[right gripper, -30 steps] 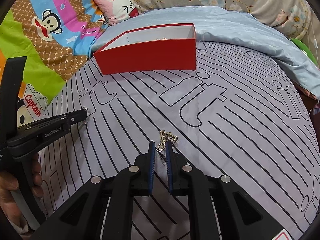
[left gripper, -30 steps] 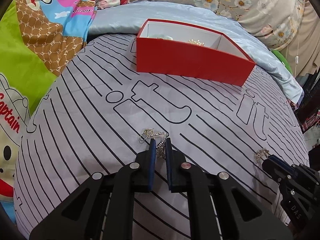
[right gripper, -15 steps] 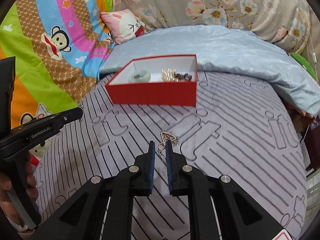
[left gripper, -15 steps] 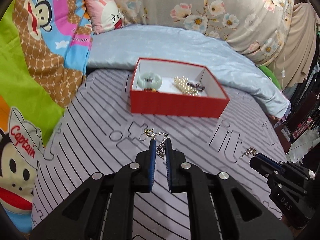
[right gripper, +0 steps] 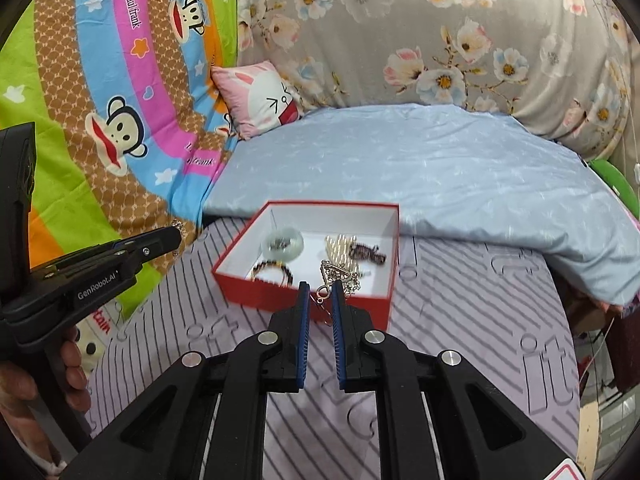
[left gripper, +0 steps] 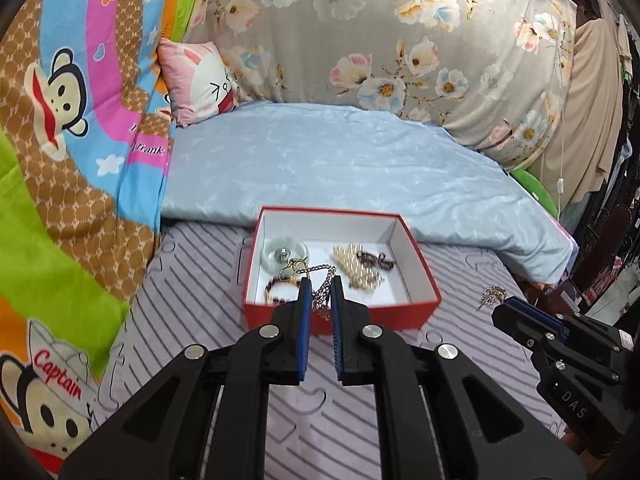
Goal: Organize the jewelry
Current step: 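Carry both silver pendants into the red box and open both grippers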
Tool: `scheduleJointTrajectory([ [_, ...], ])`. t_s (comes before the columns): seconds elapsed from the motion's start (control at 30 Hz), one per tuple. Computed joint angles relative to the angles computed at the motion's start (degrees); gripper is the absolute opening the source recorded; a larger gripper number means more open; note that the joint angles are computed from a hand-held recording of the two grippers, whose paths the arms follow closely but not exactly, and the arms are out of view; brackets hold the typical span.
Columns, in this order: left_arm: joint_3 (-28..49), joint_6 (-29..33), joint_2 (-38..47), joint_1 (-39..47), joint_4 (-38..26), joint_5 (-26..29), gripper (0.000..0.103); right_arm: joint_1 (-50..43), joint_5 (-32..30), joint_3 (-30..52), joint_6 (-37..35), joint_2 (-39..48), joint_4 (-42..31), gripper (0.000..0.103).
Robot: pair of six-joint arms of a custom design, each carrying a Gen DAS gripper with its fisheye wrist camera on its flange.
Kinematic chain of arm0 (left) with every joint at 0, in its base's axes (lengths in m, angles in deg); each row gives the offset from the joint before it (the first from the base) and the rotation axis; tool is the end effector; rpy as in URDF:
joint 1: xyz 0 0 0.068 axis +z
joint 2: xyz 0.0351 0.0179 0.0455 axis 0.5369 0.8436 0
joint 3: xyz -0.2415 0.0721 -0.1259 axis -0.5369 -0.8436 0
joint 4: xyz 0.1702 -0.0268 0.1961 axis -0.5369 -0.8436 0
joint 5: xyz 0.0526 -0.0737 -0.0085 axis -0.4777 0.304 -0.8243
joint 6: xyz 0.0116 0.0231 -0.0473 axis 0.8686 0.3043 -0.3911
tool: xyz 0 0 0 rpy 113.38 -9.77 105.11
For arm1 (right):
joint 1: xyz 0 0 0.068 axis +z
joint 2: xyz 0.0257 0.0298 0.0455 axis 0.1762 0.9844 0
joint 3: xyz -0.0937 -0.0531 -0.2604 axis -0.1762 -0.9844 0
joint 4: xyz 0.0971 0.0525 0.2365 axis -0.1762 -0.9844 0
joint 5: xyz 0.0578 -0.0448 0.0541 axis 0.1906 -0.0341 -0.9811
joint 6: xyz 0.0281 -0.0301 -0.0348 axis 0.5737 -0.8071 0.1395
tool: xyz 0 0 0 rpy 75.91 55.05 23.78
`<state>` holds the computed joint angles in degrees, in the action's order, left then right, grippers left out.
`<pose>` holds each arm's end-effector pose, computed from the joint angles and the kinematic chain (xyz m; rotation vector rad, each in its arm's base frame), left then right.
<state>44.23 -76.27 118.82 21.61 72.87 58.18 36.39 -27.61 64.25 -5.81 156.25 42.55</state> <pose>0.3379 -0.0724 0.2222 0.2854 2.1910 -0.3539 0.2818 0.1277 0.2237 0.0429 2.2106 0.1345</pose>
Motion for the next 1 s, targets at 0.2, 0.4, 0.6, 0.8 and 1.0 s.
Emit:
scheduleJointTrajectory([
  [0.2, 9.4, -0.9, 7.0, -1.1, -0.8, -1.6, 0.009, -3.9, -2.4, 7.9, -3.1, 6.9, 0.6, 0.01],
  [0.4, 17.9, -0.7, 14.6, -1.7, -2.0, -2.7, 0.009, -6.7, -5.0, 14.1, -4.3, 14.2, 1.3, 0.01],
  [0.6, 25.5, -0.8, 22.4, -1.9, -3.6, -3.7, 0.009, -9.1, -7.9, 20.4, -4.6, 21.8, 0.9, 0.01],
  [0.8, 32.1, -0.6, 29.5, -2.2, -5.4, -4.3, 0.009, -10.3, -9.6, 25.3, -5.0, 28.7, 0.1, 0.01],
  [1.0, 36.3, -0.6, 34.1, -2.6, -6.8, -4.7, 0.009, -10.6, -10.2, 28.8, -4.7, 33.5, -0.8, 0.01],
])
